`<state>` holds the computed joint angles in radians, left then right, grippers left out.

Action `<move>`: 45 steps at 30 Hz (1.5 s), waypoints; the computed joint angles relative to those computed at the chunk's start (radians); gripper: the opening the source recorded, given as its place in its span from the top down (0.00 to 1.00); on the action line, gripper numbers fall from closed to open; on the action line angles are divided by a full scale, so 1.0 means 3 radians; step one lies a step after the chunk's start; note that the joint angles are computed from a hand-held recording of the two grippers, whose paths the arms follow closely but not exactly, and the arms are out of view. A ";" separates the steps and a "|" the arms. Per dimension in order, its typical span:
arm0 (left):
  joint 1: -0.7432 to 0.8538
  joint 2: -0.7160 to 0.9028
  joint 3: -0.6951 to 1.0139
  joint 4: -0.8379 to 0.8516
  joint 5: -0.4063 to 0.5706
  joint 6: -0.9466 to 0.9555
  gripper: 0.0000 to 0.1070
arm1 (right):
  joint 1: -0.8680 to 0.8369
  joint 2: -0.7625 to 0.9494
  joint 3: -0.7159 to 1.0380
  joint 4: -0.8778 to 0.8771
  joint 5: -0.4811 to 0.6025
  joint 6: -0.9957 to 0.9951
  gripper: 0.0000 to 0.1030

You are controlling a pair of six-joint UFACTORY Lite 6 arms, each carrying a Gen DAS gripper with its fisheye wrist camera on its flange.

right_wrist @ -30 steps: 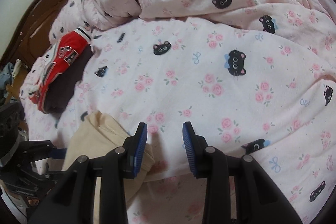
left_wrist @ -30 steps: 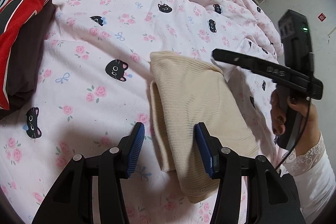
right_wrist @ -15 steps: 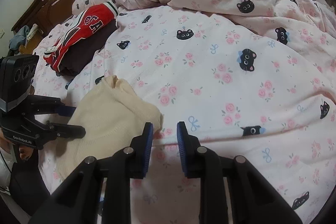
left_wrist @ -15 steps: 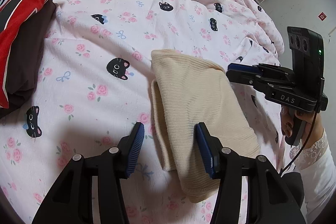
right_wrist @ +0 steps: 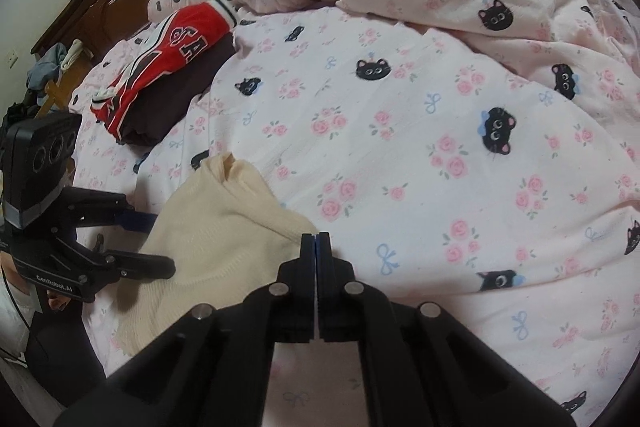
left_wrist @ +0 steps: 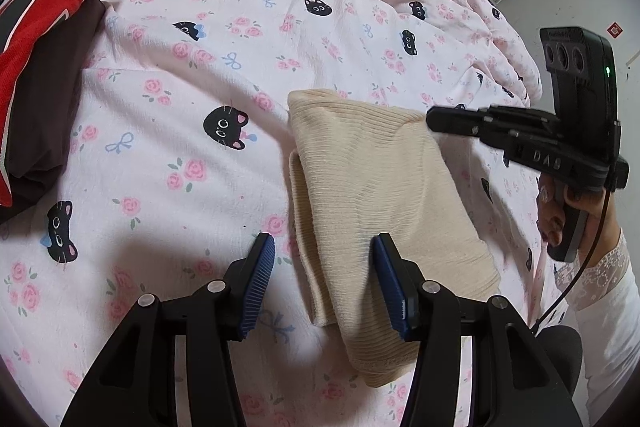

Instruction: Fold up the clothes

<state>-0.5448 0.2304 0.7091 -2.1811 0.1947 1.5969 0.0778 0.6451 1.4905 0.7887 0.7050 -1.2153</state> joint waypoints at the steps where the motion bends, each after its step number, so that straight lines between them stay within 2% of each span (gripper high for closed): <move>1: 0.0000 0.0003 0.0000 0.0002 0.0001 0.0000 0.57 | -0.0005 0.0026 0.0059 -0.0019 0.0025 0.0033 0.99; 6: 0.0000 -0.0006 -0.0011 -0.0027 -0.0003 0.0031 0.57 | 0.0056 0.0153 0.0289 -0.0104 0.0011 0.0188 0.99; 10: 0.0004 -0.0004 -0.0020 -0.0062 0.0007 0.0067 0.57 | 0.0108 0.0425 0.0553 -0.0373 0.0107 0.0576 0.99; 14: 0.0006 -0.0014 -0.0022 -0.0058 0.0002 0.0066 0.57 | 0.0109 0.0242 0.0223 -0.0429 -0.0312 0.0654 0.96; 16: 0.0004 -0.0076 -0.0060 -0.0172 0.0001 0.0170 0.57 | -0.0046 0.0182 0.0132 -0.0191 -0.0263 0.0556 0.76; 18: -0.0004 -0.0190 -0.0135 -0.0440 -0.0010 0.0437 0.57 | -0.0242 0.0131 0.0034 0.0172 -0.0049 0.0303 0.67; 22: 0.0045 -0.0548 -0.0403 -0.0974 0.0059 0.1008 0.57 | -0.0565 0.0007 -0.0273 0.0684 0.0474 -0.0104 0.67; 25: 0.0192 -0.0609 -0.0488 -0.0697 0.0199 0.0763 0.57 | -0.0688 -0.0136 -0.0633 0.0952 0.0726 -0.0333 0.67; 29: 0.0284 -0.0412 -0.0425 -0.0420 0.0423 0.0504 0.57 | -0.0771 -0.0285 -0.1086 0.1313 0.0965 -0.0578 0.67; 34: 0.0171 -0.0142 -0.0240 -0.0517 0.0398 0.0605 0.57 | -0.0788 -0.0313 -0.1481 0.1696 0.1145 -0.0847 0.67; 40: 0.0325 0.0105 -0.0180 -0.0357 0.0672 0.0442 0.57 | -0.0893 -0.0014 -0.1531 0.2021 0.1448 -0.0901 0.67; 45: 0.0327 0.0172 -0.0154 -0.0412 0.0750 0.0510 0.56 | -0.0852 0.0022 -0.1577 0.2130 0.1355 -0.1017 0.71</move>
